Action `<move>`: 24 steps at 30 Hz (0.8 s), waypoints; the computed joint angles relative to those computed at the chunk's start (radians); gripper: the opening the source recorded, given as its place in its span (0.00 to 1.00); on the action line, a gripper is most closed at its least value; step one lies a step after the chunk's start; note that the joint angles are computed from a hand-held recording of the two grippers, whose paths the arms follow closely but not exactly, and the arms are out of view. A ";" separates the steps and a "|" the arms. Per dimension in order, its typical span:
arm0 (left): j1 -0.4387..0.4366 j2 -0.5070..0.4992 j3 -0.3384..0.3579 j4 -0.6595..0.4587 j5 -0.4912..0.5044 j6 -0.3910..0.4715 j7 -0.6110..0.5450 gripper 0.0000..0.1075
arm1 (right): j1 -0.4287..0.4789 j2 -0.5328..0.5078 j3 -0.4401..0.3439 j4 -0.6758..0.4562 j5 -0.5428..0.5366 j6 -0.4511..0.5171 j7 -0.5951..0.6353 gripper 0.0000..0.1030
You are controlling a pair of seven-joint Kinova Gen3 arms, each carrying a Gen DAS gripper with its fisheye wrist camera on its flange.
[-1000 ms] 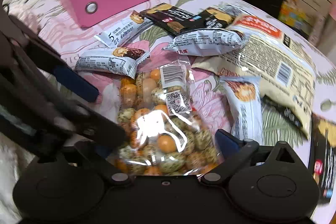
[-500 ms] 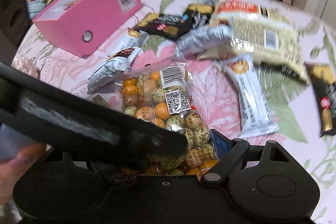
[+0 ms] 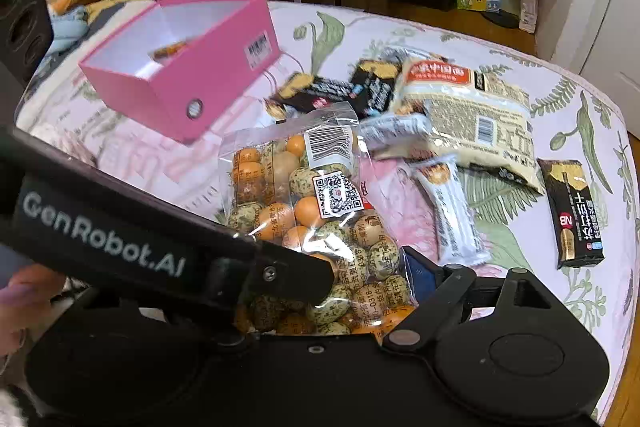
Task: Organize snacks
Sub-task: 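Carry the second peanut bag with the left tool into the pink box and release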
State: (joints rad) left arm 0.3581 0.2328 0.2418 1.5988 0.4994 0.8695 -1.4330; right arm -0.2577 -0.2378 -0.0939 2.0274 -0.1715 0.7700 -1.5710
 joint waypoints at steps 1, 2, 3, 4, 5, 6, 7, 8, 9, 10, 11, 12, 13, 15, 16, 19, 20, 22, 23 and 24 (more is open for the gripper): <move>-0.008 -0.010 -0.002 -0.002 0.001 0.012 -0.009 0.55 | -0.001 -0.001 -0.007 -0.014 0.000 0.009 -0.009 0.87; -0.018 -0.021 -0.005 -0.005 0.002 0.024 -0.020 0.55 | -0.003 0.001 -0.012 -0.023 0.001 0.012 -0.018 0.87; -0.029 -0.030 -0.009 -0.010 0.004 0.040 -0.032 0.55 | -0.008 0.004 -0.014 -0.038 -0.004 0.019 -0.023 0.87; -0.040 -0.039 -0.014 -0.012 0.009 0.053 -0.045 0.55 | -0.013 0.011 -0.016 -0.056 -0.012 0.028 -0.028 0.87; -0.054 -0.050 -0.021 -0.014 0.016 0.067 -0.063 0.55 | -0.019 0.019 -0.017 -0.075 -0.020 0.034 -0.029 0.87; -0.065 -0.058 -0.027 -0.013 0.023 0.074 -0.077 0.55 | -0.025 0.026 -0.019 -0.091 -0.025 0.038 -0.030 0.87; -0.079 -0.068 -0.035 -0.013 0.029 0.084 -0.090 0.55 | -0.031 0.037 -0.023 -0.110 -0.028 0.042 -0.031 0.87; -0.094 -0.080 -0.045 -0.011 0.036 0.094 -0.099 0.55 | -0.038 0.050 -0.033 -0.133 -0.024 0.044 -0.034 0.87; -0.108 -0.092 -0.055 -0.009 0.042 0.100 -0.107 0.55 | -0.045 0.065 -0.044 -0.155 -0.016 0.043 -0.042 0.87; -0.122 -0.105 -0.066 -0.005 0.044 0.106 -0.114 0.55 | -0.054 0.081 -0.055 -0.178 -0.008 0.042 -0.048 0.87; -0.135 -0.118 -0.076 -0.002 0.046 0.110 -0.117 0.55 | -0.063 0.096 -0.064 -0.198 -0.001 0.038 -0.052 0.87; -0.149 -0.131 -0.087 0.001 0.046 0.114 -0.123 0.55 | -0.072 0.112 -0.069 -0.217 0.002 0.033 -0.053 0.87; -0.164 -0.142 -0.098 0.001 0.047 0.120 -0.130 0.55 | -0.085 0.137 -0.077 -0.248 0.007 0.028 -0.053 0.87; -0.196 -0.163 -0.124 0.000 0.046 0.124 -0.142 0.55 | -0.106 0.180 -0.089 -0.302 0.026 0.017 -0.051 0.87; -0.208 -0.170 -0.132 -0.002 0.039 0.121 -0.143 0.55 | -0.118 0.211 -0.094 -0.336 0.034 0.007 -0.046 0.87; -0.246 -0.162 -0.158 -0.032 0.008 0.118 -0.134 0.55 | -0.142 0.304 -0.095 -0.427 0.021 -0.021 -0.008 0.87; -0.261 -0.146 -0.166 -0.050 0.001 0.113 -0.137 0.55 | -0.149 0.332 -0.095 -0.457 0.021 -0.024 -0.008 0.87; -0.289 -0.112 -0.173 -0.080 -0.002 0.109 -0.147 0.54 | -0.159 0.402 -0.094 -0.531 0.020 -0.025 0.001 0.87; -0.301 -0.090 -0.175 -0.097 -0.008 0.099 -0.153 0.54 | -0.160 0.441 -0.094 -0.573 0.014 -0.024 0.013 0.87; -0.318 -0.067 -0.176 -0.113 -0.004 0.097 -0.160 0.54 | -0.168 0.472 -0.090 -0.608 0.021 -0.019 0.010 0.87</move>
